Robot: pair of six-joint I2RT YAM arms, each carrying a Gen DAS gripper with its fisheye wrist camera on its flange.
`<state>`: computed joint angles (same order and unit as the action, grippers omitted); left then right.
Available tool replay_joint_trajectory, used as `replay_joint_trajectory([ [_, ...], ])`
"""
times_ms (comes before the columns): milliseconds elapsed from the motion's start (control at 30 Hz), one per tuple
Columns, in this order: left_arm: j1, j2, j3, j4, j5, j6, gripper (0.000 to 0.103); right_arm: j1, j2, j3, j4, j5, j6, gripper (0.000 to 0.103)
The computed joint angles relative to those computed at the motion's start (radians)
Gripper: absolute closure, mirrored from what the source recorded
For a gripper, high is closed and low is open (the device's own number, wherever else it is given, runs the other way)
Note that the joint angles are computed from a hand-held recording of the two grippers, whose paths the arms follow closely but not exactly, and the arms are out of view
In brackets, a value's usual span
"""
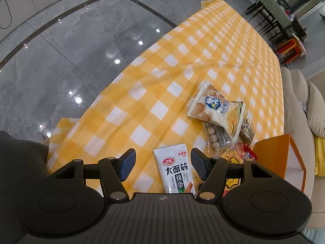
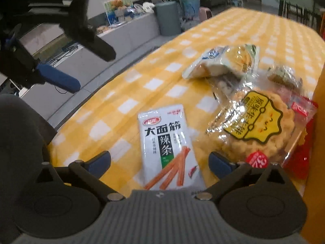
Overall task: Organize snacks
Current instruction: 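Reach the right tool to the snack pile and grasp the white spicy-strip packet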
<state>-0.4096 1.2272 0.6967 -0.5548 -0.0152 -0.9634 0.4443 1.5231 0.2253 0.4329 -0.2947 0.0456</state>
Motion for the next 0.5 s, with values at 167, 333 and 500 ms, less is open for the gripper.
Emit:
replay_joint_trajectory([
  [167,-0.013,-0.004,0.006,-0.006,-0.019,-0.006,0.030,0.127,0.037,-0.077,0.179,0.172,-0.097,0.026],
  [333,-0.023,-0.005,0.020,-0.023,-0.034,-0.007,0.030,0.085,0.011,-0.075,0.166,0.174,-0.069,0.053],
  [500,-0.027,-0.041,0.028,-0.058,-0.068,-0.007,0.030,0.091,-0.016,-0.074,0.142,0.179,-0.018,0.056],
])
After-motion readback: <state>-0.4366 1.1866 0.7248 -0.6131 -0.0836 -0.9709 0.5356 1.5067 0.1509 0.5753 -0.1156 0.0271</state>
